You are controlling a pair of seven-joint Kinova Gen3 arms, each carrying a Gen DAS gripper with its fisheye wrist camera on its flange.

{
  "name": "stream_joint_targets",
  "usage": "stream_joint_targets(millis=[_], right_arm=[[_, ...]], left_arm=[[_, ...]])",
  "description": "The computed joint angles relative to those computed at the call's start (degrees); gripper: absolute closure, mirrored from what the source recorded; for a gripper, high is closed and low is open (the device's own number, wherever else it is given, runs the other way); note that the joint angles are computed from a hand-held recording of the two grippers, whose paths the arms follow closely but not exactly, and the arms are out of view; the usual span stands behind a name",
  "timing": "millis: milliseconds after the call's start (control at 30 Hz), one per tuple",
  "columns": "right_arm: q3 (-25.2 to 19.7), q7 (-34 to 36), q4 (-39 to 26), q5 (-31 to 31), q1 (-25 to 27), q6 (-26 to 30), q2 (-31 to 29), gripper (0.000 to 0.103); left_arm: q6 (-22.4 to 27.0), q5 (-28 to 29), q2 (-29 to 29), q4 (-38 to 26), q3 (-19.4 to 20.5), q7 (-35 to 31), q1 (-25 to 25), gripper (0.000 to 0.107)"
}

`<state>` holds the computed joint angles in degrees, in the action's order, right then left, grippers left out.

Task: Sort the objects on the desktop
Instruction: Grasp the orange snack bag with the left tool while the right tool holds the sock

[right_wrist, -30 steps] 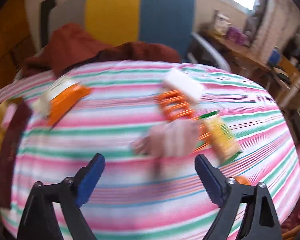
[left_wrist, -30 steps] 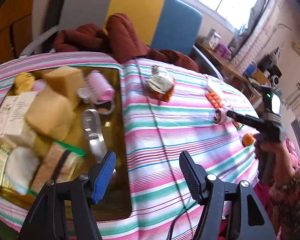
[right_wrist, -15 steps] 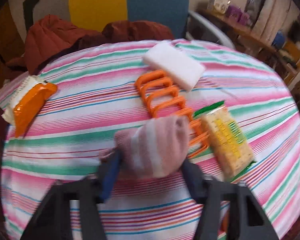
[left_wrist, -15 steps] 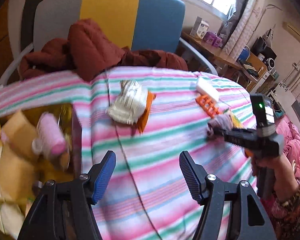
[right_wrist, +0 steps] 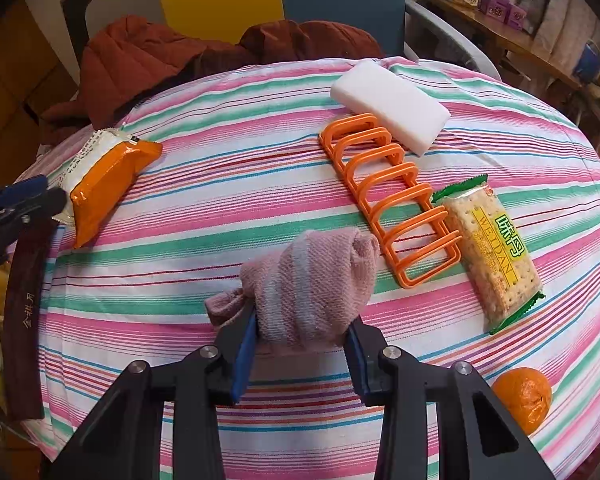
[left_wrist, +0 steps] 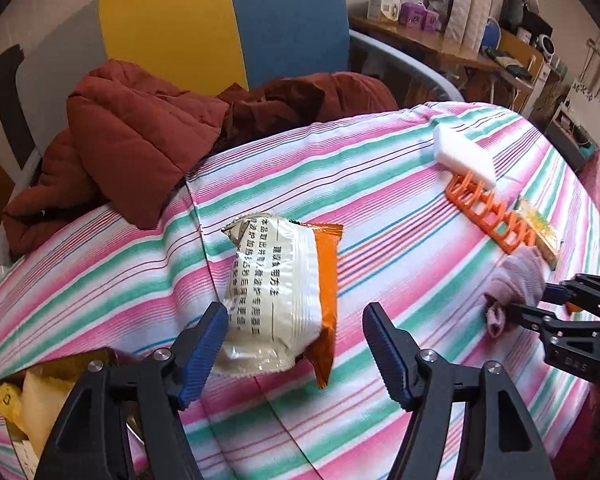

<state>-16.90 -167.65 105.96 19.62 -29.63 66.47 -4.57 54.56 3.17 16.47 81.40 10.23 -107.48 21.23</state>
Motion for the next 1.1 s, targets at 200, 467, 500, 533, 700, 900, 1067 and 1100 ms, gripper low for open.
stream_joint_targets(millis=[200,467,500,533,700,900,1067,1100], right_arm=[[0.50,0.86,0.00,-0.41,0.36,-1.12,-0.12,0.063],[0.22,2.90,0.33,-0.75,0.51,-4.93,-0.47,0.063],[0.09,2.98,0.31,-0.59,0.50,-5.06,-0.47,0.063],[-0.06,3.03,0.24,-0.34,0.46,-5.11,-0.38,0.063],[-0.04,3.09,0.73,-0.61,0.47,-5.97,-0.44,0.063],[-0.09,3.37,1.18,-0.95,0.60,-6.81,-0.48,0.063],[-0.42,3.14,1.12,-0.73,0.18,-6.62,-0.02,0.063],[-0.60,2.75,1.05,-0.47,-0.01,-6.32,0.05,0.063]], left_arm=[[-0.98,-5.11,2.65,-1.35,-0.83,2.39,2.97,0.035],[1.15,-3.51,5.83,-2.71,-0.87,3.84,1.60,0.042],[1.71,-1.41,5.95,-2.73,-0.39,3.09,0.23,0.042],[1.58,0.56,5.67,-2.21,0.00,2.46,-1.05,0.043],[-0.79,3.03,2.64,2.39,-0.05,1.93,-2.04,0.045],[-4.02,6.75,-2.62,10.11,0.48,-0.07,-3.77,0.045],[-5.92,11.66,-7.23,16.62,0.69,-3.64,-5.82,0.045],[-6.23,12.53,-7.85,17.59,0.68,-4.11,-5.96,0.045]])
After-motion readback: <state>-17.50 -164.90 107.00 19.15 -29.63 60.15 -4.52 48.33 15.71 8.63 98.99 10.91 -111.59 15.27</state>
